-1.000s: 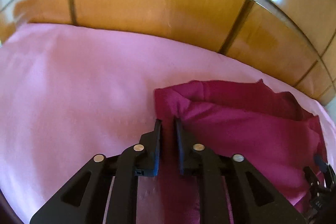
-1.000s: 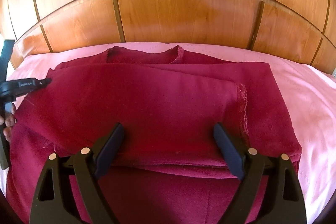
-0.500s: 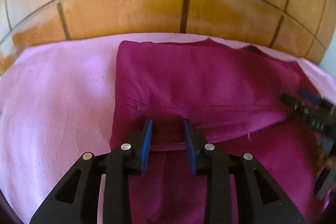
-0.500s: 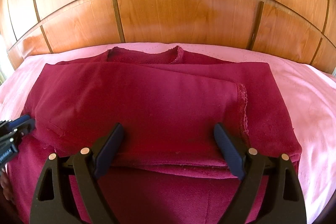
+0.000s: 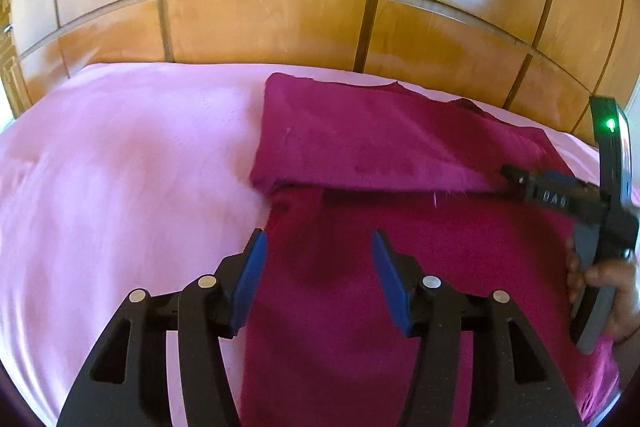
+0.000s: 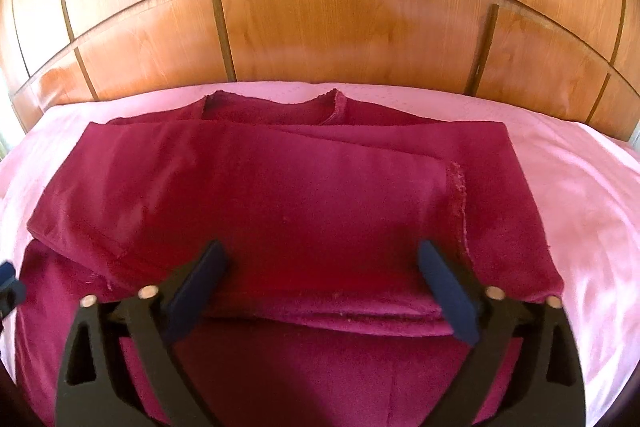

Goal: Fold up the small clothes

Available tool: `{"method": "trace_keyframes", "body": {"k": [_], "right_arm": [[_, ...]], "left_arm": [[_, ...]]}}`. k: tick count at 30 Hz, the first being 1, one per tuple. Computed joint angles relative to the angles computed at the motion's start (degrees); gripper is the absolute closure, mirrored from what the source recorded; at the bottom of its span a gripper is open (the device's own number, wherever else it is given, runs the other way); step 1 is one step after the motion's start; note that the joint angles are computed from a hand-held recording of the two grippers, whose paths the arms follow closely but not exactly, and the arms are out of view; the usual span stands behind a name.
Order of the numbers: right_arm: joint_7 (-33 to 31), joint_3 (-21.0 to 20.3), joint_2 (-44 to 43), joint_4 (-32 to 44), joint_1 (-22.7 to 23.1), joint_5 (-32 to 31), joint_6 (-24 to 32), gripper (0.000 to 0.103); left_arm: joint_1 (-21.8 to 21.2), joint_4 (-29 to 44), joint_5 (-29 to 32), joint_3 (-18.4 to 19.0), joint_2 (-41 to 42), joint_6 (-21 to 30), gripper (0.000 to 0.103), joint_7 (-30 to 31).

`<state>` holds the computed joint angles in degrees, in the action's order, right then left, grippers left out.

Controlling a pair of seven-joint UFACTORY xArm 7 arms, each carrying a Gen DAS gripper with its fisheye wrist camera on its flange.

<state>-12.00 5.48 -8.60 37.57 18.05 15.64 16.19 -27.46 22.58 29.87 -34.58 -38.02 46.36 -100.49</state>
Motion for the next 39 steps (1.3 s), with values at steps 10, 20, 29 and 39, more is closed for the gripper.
{"method": "trace_keyframes", "body": {"k": [10, 20, 29, 39], "right_arm": [[-4.4, -3.8, -12.4, -6.4, -0.7, 1.6, 8.5, 0.003], [-4.1, -7.5, -26.2, -13.8, -10.4, -6.5, 19.4, 0.002], [-10.7, -14.3, -41.8, -17.7, -15.1, -4.4, 38.6, 0.008], [-16.8, -17.4, -49.5, -12.9, -20.1, -5.0, 69.2, 0.055]], "left_arm": [[-6.7, -1.3, -5.1, -2.2, -3.1, 5.9, 0.049, -2.1], [-13.0, -3.8, -10.0, -2.2, -5.0, 7.3, 0.049, -3.6], [-21.2, -5.0, -15.9, -2.2, -6.8, 8.1, 0.049, -3.5], [-30.9, -8.4, -24.4, 0.3, -9.3, -2.0, 0.091, 1.5]]}}
